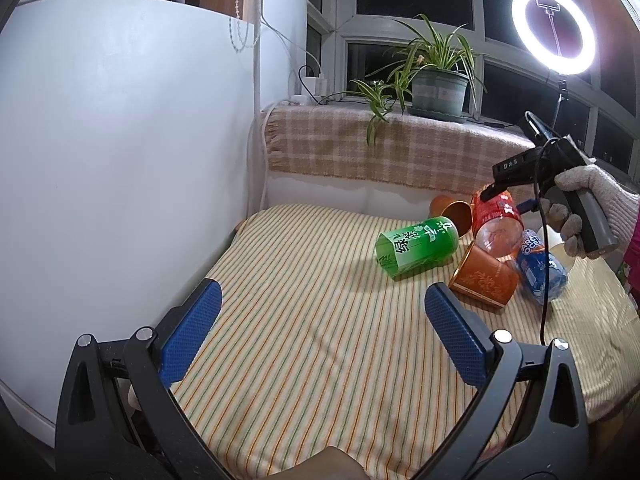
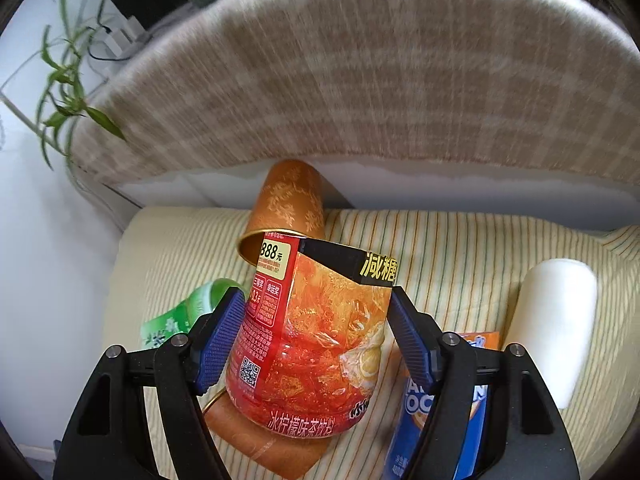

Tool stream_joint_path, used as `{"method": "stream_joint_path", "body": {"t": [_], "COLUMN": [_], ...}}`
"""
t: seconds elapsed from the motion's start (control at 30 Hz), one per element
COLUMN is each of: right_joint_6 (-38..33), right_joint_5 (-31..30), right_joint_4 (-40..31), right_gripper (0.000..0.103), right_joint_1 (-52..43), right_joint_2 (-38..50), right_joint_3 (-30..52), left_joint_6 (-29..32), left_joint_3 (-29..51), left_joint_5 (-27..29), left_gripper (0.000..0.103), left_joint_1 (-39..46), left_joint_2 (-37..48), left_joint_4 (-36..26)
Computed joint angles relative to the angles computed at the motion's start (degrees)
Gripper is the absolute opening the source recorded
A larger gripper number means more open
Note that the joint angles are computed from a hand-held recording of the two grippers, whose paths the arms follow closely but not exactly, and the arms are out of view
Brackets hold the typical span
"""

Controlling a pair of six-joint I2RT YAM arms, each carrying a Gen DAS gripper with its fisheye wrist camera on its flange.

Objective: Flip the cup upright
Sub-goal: 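Lift the red jar with the right tool and carry it toward the left tool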

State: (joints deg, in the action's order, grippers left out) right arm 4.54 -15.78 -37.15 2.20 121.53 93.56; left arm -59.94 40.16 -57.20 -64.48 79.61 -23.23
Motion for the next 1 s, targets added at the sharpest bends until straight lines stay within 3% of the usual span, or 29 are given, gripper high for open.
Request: {"method": "stream_joint_path", "body": {"t": [0.43,0.73,0.87,1.0], "right_joint_6": [-1.65,-8.36,-13.56,-15.68], "right_joint_5": [-8.6,-17.68,-20.69,-20.16], "right_joint_4": [4.37,-1.48,-6.13,-5.82], "right_gripper": [0.072,0.072,0.072,0.072], "right_joint_1": [-4.95,-11.33,-14.93,-14.94], "right_joint_2": [-20.66,-35.73,-38.86,-38.7], "right_joint_3": [-17.81,-31.57,-35.73,-40.35], "left_joint_6": [0.61,5.3,6.01,6.06], "left_joint_3": [2.22,2.66,2.49,2.56], "left_joint_5": [-0.12,3.38,6.47,9.72], "left_gripper": [0.103,0.103,0.103,0.103], "left_joint_1": [-2.9,-3.73,-3.48,-3.57], "left_joint_2": [0.3,-0.09,-0.11,0.3], "left_joint_4": [-0.57,4.74,7.08,8.75]}}
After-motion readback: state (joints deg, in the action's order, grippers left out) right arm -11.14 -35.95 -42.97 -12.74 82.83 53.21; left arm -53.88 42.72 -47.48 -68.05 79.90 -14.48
